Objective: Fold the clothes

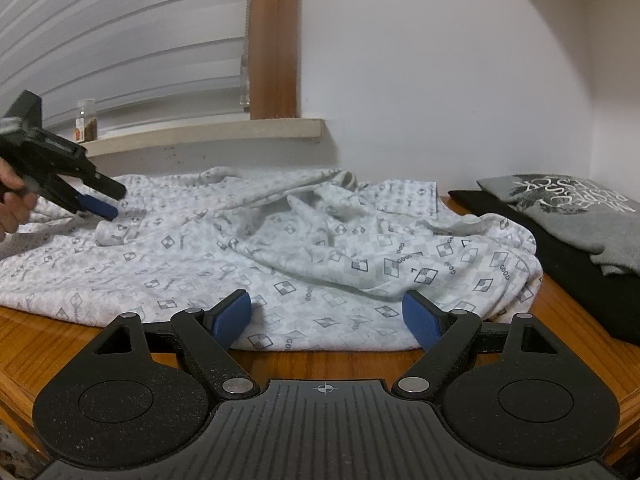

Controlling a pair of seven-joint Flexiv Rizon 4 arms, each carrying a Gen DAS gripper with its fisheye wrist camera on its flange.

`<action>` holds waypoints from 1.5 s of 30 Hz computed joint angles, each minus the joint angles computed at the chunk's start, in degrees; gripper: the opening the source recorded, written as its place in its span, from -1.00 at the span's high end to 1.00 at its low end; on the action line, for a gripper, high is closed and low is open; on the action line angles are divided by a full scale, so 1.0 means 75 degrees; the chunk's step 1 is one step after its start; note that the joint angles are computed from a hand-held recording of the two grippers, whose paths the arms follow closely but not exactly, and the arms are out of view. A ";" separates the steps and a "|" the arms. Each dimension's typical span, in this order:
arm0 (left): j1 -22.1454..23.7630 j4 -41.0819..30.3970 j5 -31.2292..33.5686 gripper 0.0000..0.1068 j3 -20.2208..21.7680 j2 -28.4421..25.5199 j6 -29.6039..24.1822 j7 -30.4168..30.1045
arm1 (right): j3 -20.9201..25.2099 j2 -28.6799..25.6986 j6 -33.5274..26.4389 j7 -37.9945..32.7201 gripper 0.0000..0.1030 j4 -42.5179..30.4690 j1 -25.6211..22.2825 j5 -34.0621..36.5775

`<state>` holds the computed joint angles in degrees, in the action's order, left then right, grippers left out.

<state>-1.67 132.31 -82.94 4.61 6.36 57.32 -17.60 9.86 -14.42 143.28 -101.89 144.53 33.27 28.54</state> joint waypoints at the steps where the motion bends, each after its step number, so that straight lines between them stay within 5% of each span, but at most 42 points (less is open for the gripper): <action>1: -0.0046 -0.0006 -0.0146 -0.16 -0.0056 -0.0022 0.0133 0.0202 | 0.0003 -0.0002 0.0006 0.0002 -0.59 0.0004 -0.0006 -0.0010; 4: -0.0154 -0.0029 -0.0141 0.11 -0.0171 -0.0041 0.0509 0.0356 | 0.0013 -0.0018 0.0041 0.0013 -0.59 0.0007 -0.0012 -0.0019; 6: -0.0238 -0.0064 -0.0252 0.67 -0.0205 -0.0063 0.0630 0.0445 | 0.0022 -0.0056 0.0105 0.0045 -0.59 0.0014 -0.0025 -0.0048; 11: -0.0261 0.0024 -0.0535 0.85 -0.0029 0.0364 0.0226 0.0742 | 0.0020 -0.0086 0.0175 0.0095 -0.59 0.0045 -0.0043 -0.0117; 23: 0.0761 -0.0321 0.1541 0.87 0.1455 0.1969 -0.1641 -0.0302 | 0.0027 0.0696 -0.1014 -0.0537 -0.47 -0.0225 0.0055 0.0168; 30: 0.1657 -0.0617 0.2426 0.87 0.2032 0.1820 -0.1939 -0.0653 | 0.0132 0.0909 -0.1588 -0.1466 -0.47 -0.0894 0.0236 0.0478; 33: 0.1813 -0.0405 0.2488 0.85 0.2036 0.1678 -0.1956 -0.0579 | 0.0189 0.0958 -0.1974 -0.1805 -0.29 -0.1149 0.0317 0.0419; 36: 0.1899 -0.0194 0.2406 0.80 0.1946 0.1475 -0.2021 -0.0505 | 0.0296 0.1002 -0.2551 -0.1720 -0.06 -0.1344 0.0297 -0.0166; 42: 0.2043 0.0147 0.2199 0.80 0.1714 0.1086 -0.2061 -0.0377 | 0.0789 0.0650 -0.3455 -0.0383 0.00 -0.1727 -0.0114 -0.2883; 43: 0.2070 0.0206 0.2144 0.75 0.1685 0.1030 -0.2062 -0.0368 | 0.0958 0.0532 -0.3609 -0.0123 0.01 -0.1824 -0.0273 -0.3436; 45: 0.2097 0.0306 0.1954 0.28 0.1603 0.0927 -0.2040 -0.0400 | 0.1177 0.0300 -0.3966 0.0279 0.13 -0.2053 -0.0470 -0.4463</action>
